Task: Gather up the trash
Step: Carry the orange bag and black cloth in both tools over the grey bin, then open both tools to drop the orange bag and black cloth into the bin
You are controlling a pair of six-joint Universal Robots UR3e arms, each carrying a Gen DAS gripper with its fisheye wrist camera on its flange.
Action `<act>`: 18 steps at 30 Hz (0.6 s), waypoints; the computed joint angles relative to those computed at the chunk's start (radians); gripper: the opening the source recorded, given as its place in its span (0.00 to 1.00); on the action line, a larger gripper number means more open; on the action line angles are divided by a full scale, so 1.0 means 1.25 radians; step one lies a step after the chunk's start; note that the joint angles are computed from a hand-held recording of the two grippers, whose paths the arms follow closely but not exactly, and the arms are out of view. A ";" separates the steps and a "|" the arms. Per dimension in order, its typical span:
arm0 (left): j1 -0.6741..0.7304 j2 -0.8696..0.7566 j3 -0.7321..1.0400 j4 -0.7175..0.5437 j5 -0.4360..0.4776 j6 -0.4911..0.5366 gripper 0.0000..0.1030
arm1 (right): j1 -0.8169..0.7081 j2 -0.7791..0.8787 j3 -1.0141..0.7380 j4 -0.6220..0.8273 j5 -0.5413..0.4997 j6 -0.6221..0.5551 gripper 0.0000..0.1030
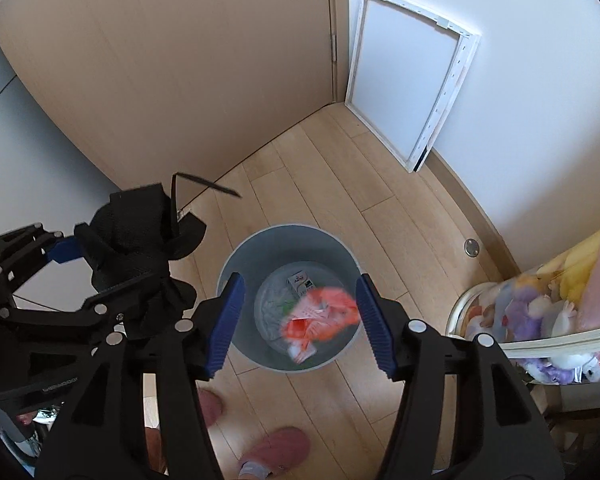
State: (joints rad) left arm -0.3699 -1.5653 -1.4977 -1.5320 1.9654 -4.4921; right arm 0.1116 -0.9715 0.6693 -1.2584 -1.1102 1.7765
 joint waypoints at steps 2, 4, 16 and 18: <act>-0.002 0.013 -0.010 -0.002 -0.002 -0.006 0.60 | -0.002 0.012 -0.020 0.012 -0.002 0.005 0.54; -0.001 0.014 -0.012 0.000 -0.003 -0.003 0.60 | -0.003 0.013 -0.026 0.011 -0.002 0.011 0.54; 0.028 -0.014 -0.042 0.141 -0.014 0.122 0.66 | -0.040 -0.015 -0.053 0.016 -0.012 0.068 0.54; 0.037 -0.034 -0.023 0.145 -0.023 0.157 0.69 | -0.047 -0.017 -0.057 0.010 -0.018 0.074 0.54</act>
State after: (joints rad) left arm -0.3234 -1.6081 -1.5261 -1.3503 1.9370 -4.2960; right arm 0.0523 -0.9921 0.5976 -1.2459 -1.1329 1.8695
